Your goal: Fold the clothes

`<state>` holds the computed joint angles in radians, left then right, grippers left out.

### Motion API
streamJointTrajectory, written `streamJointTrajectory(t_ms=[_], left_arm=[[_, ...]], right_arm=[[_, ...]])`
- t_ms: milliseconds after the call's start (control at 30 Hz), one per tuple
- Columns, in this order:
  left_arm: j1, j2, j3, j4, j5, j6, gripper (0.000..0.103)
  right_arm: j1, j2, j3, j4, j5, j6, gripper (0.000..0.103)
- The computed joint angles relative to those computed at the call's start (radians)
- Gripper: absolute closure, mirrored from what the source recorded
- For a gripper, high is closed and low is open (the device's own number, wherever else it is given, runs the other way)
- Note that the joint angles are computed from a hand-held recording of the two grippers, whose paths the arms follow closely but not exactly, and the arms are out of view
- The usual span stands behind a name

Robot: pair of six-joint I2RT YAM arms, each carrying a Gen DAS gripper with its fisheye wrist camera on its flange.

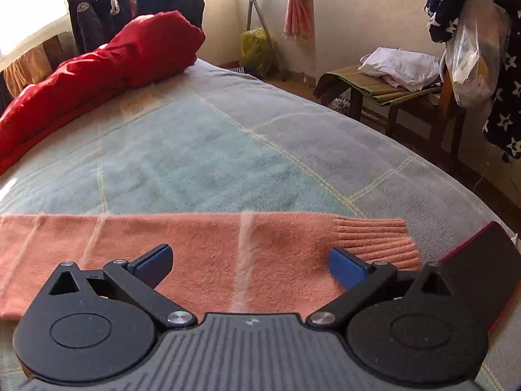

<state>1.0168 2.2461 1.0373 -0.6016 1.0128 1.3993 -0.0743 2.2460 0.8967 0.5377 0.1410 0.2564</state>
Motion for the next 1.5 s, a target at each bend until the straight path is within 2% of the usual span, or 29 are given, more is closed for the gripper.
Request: streamJointTrajectory(t_ms=[67, 133, 200, 267, 367, 467, 567, 700, 867, 967, 1067, 1200, 1300, 1400, 1500], left_arm=[[0.000, -0.006, -0.009, 0.015, -0.003, -0.007, 0.001], [-0.001, -0.011, -0.017, 0.028, -0.004, -0.013, 0.001], [-0.002, -0.015, -0.023, 0.038, -0.005, -0.018, 0.001], [-0.002, -0.017, -0.026, 0.044, -0.006, -0.020, 0.001], [-0.002, -0.020, -0.030, 0.053, -0.008, -0.025, 0.001], [-0.003, -0.023, -0.035, 0.063, -0.010, -0.031, 0.001], [-0.006, -0.030, -0.048, 0.089, -0.017, -0.047, 0.001], [-0.002, -0.072, -0.093, 0.154, -0.038, -0.083, 0.001], [-0.003, -0.162, -0.199, 0.261, -0.108, -0.111, 0.001], [0.007, -0.236, -0.282, 0.316, -0.159, -0.110, 0.001], [0.082, -0.280, -0.334, 0.303, -0.202, -0.047, 0.001], [0.251, -0.241, -0.303, 0.180, -0.210, 0.153, 0.001], [0.339, -0.222, -0.289, 0.126, -0.213, 0.263, 0.001], [0.381, -0.213, -0.282, 0.099, -0.221, 0.310, 0.001], [0.377, -0.216, -0.276, 0.098, -0.233, 0.267, 0.001]], right_arm=[[0.011, 0.007, 0.026, -0.050, 0.089, 0.010, 0.000], [0.020, -0.020, 0.047, -0.120, 0.124, 0.073, 0.000], [0.030, -0.068, 0.042, -0.150, 0.066, 0.122, 0.000], [0.066, -0.106, 0.048, -0.176, -0.014, 0.113, 0.000], [0.176, -0.105, 0.112, -0.244, -0.030, 0.058, 0.000], [0.279, -0.046, 0.215, -0.331, 0.013, 0.005, 0.000], [0.345, 0.046, 0.361, -0.528, 0.064, 0.031, 0.000], [0.380, -0.050, 0.274, -0.559, 0.105, 0.145, 0.000], [0.524, -0.294, 0.066, -0.511, 0.094, 0.101, 0.000], [0.649, -0.365, 0.001, -0.458, 0.088, 0.086, 0.000], [0.777, -0.329, 0.004, -0.419, 0.111, 0.071, 0.000], [0.902, -0.248, -0.003, -0.407, 0.136, 0.075, 0.000], [0.989, -0.202, -0.074, -0.331, 0.174, 0.093, 0.000], [1.059, -0.175, -0.195, -0.133, 0.252, 0.147, 0.000], [1.079, -0.153, -0.288, 0.034, 0.278, 0.257, 0.000]])
